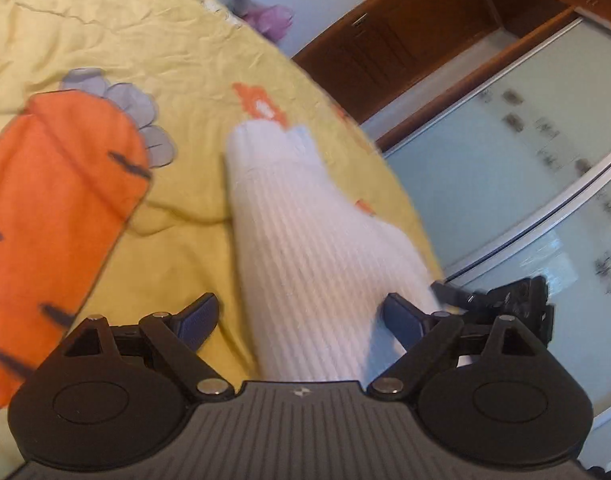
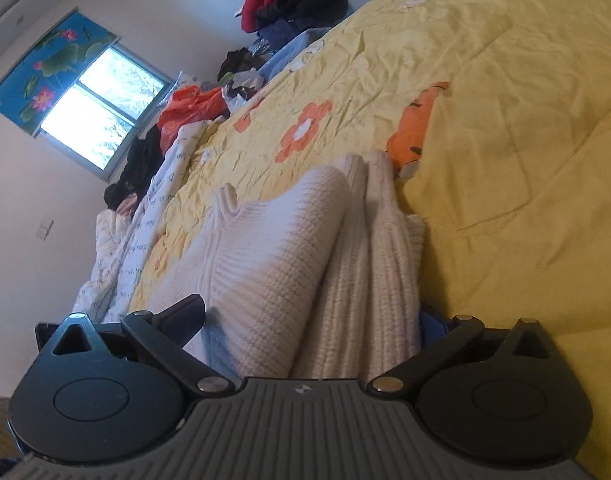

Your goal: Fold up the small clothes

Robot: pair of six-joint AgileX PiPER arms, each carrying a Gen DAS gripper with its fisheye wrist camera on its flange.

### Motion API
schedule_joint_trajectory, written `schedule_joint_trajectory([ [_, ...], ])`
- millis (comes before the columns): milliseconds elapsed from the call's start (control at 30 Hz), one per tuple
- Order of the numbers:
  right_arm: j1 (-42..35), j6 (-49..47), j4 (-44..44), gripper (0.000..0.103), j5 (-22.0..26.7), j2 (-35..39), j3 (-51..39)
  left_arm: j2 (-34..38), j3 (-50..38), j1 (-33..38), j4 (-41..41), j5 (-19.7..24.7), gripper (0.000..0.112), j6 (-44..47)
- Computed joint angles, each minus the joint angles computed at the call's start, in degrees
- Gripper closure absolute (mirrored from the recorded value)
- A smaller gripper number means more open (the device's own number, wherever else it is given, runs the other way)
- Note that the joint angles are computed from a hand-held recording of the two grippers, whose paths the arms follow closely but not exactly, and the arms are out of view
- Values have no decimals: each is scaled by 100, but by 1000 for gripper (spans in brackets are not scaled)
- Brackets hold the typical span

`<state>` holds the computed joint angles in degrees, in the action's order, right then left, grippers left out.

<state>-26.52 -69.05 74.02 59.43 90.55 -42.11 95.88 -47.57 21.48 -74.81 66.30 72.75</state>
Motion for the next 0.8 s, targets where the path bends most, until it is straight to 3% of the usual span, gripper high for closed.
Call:
schedule_joint_trajectory([
  [67,244,25,-124,3,-244,-111,-47,68,-140,-127,-9,-2,38,-273],
  [167,943,541,-796,16,-1177,-731,22,-160,-179,-279,77,-320,55,-548],
  [233,1093,709,-965,35,-1164,-1001,45,-456,-108,-273,161,-417,67,-395],
  [333,1094,993,-1011,53,-1053,-1356,-22,-729,-306,-41,370,-44,69,-316],
  [400,1230,1157,-930,54,-982,-1418,-176,-868,-479,164,439,167,69,-189],
  [567,2155,1309,-190,54,-1381,-785,-831,-627,-1478,559,731,9,68,-464],
  [700,2897,1178,283,55,-1957,184,-1458,-10,-2063,329,1500,-858,64,-986],
  [767,3164,1353,146,49,-2556,587,-1620,95,-1716,382,1290,-1327,56,-574],
  [800,3156,1406,204,35,-2703,687,-1601,72,-1531,596,976,-1219,55,-337],
])
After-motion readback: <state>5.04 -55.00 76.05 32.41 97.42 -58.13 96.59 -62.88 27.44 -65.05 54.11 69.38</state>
